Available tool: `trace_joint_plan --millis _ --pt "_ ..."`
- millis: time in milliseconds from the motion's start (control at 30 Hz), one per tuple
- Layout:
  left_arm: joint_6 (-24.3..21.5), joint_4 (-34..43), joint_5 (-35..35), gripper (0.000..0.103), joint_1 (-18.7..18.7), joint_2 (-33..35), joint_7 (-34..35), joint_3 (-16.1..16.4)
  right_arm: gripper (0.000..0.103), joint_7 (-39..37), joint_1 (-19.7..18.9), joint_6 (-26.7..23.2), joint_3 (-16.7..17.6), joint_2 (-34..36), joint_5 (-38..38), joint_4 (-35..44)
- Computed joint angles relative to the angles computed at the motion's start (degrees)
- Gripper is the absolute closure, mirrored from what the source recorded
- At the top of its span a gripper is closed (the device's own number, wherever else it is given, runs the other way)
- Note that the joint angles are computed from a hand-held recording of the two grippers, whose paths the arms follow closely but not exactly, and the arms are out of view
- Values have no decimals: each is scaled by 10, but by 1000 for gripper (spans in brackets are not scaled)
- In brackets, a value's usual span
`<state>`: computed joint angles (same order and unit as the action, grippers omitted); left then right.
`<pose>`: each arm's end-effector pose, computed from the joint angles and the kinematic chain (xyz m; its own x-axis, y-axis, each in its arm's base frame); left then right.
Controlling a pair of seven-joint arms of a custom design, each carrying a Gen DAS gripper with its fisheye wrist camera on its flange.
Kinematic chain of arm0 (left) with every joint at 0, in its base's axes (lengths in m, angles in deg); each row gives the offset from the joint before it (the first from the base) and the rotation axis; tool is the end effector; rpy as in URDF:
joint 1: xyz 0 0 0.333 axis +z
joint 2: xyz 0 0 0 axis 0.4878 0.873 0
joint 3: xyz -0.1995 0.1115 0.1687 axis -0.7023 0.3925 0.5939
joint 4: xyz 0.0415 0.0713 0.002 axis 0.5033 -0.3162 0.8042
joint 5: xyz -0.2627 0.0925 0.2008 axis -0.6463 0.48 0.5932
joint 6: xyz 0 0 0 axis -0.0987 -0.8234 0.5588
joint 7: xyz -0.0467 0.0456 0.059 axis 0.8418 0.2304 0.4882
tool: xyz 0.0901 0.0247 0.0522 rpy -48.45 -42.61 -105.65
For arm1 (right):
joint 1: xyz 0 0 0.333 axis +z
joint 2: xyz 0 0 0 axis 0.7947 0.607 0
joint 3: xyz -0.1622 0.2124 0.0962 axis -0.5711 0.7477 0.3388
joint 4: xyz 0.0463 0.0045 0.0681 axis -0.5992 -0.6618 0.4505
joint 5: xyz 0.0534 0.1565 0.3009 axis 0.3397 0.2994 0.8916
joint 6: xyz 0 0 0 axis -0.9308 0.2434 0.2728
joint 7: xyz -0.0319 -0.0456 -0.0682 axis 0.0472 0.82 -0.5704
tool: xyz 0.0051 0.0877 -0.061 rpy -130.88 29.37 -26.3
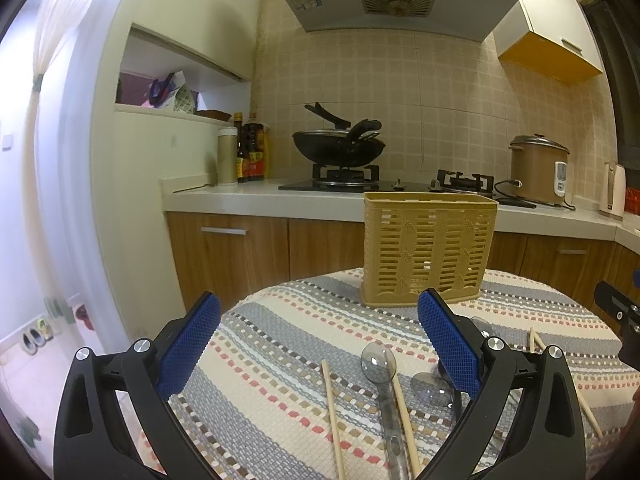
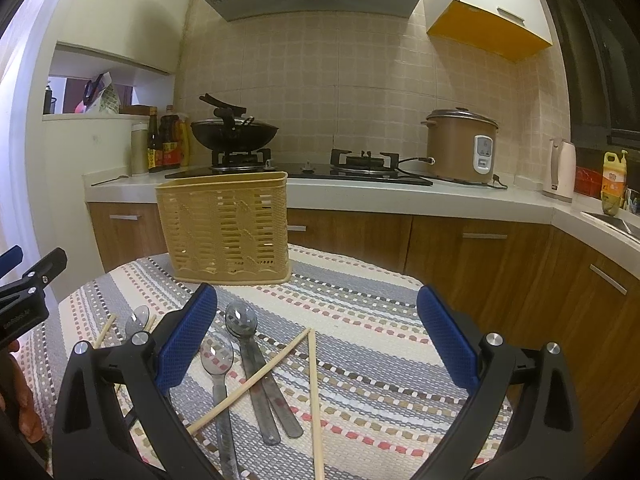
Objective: Organize utensils
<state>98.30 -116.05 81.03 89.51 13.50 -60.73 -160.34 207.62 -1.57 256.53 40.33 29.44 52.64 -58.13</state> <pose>0.4454 -0.2834 0.5515 0.0733 -0.9973 0.0062 -0.2364 -0.0234 -0.9714 0.4317 0.2563 0.5605 -0.0679 -0.9977 0.0093 -0.2812 0.0102 -0.9596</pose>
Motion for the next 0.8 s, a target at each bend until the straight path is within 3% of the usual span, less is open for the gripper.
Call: trace_joint_plan --millis 200,267,300,367,433,467,533,600,667,733,800 --pt "-9 -1 4 8 -20 32 13 23 8 -5 -4 -80 -5 5 -17 29" --pt "-24 6 17 8 -48 85 43 44 10 -22 13 -117 -22 44 -32 46" --pt "-36 12 10 8 -72 129 81 58 11 -30 25 -139 -32 68 -36 56" --pt "-75 26 -115 8 -147 224 257 103 12 -44 42 -177 -49 111 -45 77" --pt "-131 52 -298 11 -247 293 458 181 19 -69 63 -223 -66 166 -51 108" --pt "-168 71 -351 18 -297 314 519 228 22 -79 70 -243 -70 191 -55 123" --pt "-227 100 -391 19 -397 344 575 325 36 -109 97 -281 -87 244 -52 153" --pt "-292 137 -466 26 -486 375 648 413 44 -152 135 -330 -114 307 -26 192" --pt "-359 176 -529 35 -514 411 692 440 49 -194 163 -379 -138 356 13 228" --pt "-393 203 -529 47 -531 444 683 450 59 -224 183 -429 -152 401 44 262" --pt "-419 233 -498 52 -554 478 655 463 67 -237 202 -466 -161 437 49 289"
